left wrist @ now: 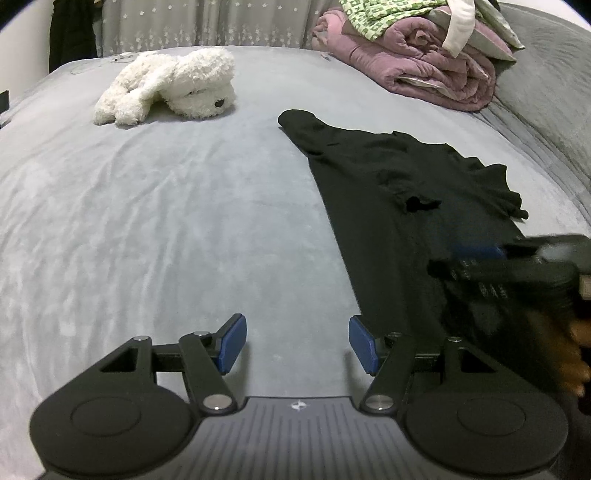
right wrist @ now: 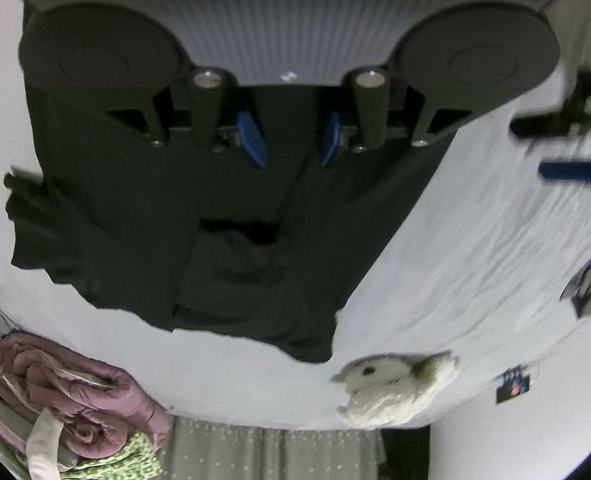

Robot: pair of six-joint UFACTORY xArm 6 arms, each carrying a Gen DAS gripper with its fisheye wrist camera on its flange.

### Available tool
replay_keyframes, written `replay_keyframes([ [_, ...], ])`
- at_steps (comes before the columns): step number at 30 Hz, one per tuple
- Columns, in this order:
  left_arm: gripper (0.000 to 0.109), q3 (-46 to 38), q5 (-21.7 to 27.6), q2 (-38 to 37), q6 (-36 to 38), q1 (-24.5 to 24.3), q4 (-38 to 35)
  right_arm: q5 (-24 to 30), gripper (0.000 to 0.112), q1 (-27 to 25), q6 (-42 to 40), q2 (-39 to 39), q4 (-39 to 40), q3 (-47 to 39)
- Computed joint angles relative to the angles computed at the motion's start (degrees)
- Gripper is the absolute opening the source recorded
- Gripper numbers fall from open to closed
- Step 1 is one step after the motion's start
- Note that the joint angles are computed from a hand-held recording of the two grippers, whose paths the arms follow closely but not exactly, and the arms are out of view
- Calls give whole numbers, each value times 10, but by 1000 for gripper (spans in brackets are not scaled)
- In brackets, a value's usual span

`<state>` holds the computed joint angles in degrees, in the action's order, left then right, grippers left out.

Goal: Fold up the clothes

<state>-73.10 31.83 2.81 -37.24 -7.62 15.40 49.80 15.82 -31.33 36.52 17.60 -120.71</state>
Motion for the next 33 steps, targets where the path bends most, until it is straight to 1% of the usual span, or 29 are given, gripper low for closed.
replay_keyframes([
  [6, 60, -3, 8, 3, -4, -4, 5, 7, 38, -8, -41, -102, 5, 134],
  [13, 60, -3, 14, 3, -4, -6, 4, -22, 39, -16, -92, -226, 21, 302],
  [19, 60, -2, 21, 1, -10, -11, 15, -71, 39, -25, -133, -327, 51, 444],
  [23, 61, -5, 30, 3, -12, -18, 36, -77, 39, -33, -156, -373, 75, 500],
  [28, 60, 1, 24, 3, 0, -21, 5, -81, 40, -42, -169, -412, 91, 545],
  [33, 61, 11, 22, -3, -2, -27, 9, -71, 43, -49, -186, -445, 104, 577],
])
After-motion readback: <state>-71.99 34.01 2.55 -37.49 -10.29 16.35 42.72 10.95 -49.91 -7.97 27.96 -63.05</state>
